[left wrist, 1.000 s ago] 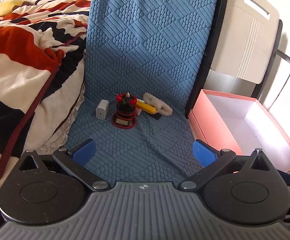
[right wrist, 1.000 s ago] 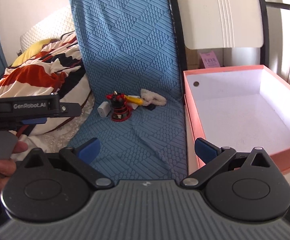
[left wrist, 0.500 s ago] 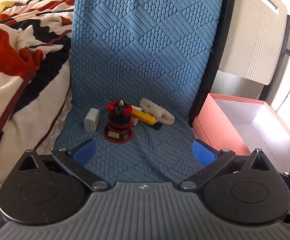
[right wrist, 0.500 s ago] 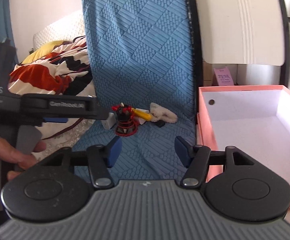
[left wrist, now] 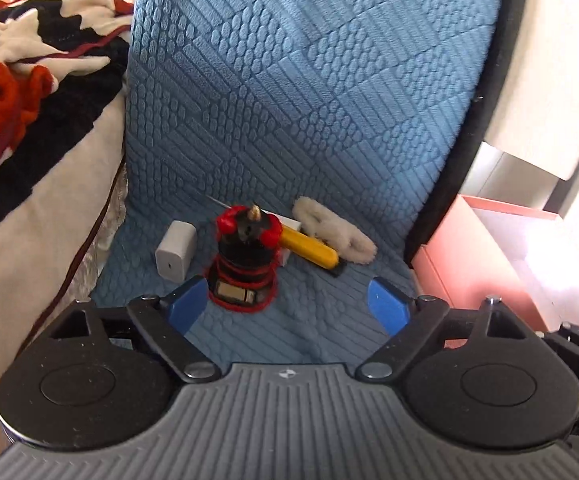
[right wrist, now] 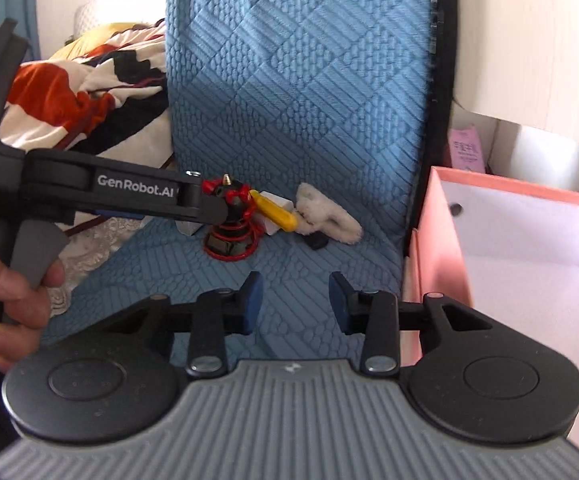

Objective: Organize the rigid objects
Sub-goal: 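Grasp the red-black toy figure with left tool while right tool grasps yellow screwdriver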

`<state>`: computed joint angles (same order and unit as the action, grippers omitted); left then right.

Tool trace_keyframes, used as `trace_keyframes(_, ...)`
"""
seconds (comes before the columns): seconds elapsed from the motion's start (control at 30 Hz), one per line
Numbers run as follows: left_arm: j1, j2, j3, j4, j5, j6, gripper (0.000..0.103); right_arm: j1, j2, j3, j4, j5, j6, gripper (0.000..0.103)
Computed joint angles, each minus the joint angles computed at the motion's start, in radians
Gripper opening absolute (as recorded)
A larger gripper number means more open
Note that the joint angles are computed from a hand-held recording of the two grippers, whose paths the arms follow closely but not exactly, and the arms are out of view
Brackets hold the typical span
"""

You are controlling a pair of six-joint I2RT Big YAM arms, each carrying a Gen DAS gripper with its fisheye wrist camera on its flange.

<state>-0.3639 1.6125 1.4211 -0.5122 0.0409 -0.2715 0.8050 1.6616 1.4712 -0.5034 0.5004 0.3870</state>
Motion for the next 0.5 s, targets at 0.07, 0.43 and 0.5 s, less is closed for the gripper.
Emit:
trace_keyframes(0.07,0.014,0.031,0.032,-0.012,0.018,-0.001,0.09,-0.011,0.032,0.034,0.004,-0.006,-0.042,0.038)
trace_keyframes(0.43,0.069,0.168,0.186,-0.064,0.128,0.002,0.081,-0.08,0.207,0.221,0.001,-0.092,-0.227,0.036)
trace_keyframes(0.5,0.066,0.189,0.216,-0.073,0.101,0.032,0.081,-0.086,0.219,0.225,0.037,-0.089,-0.265,0.039)
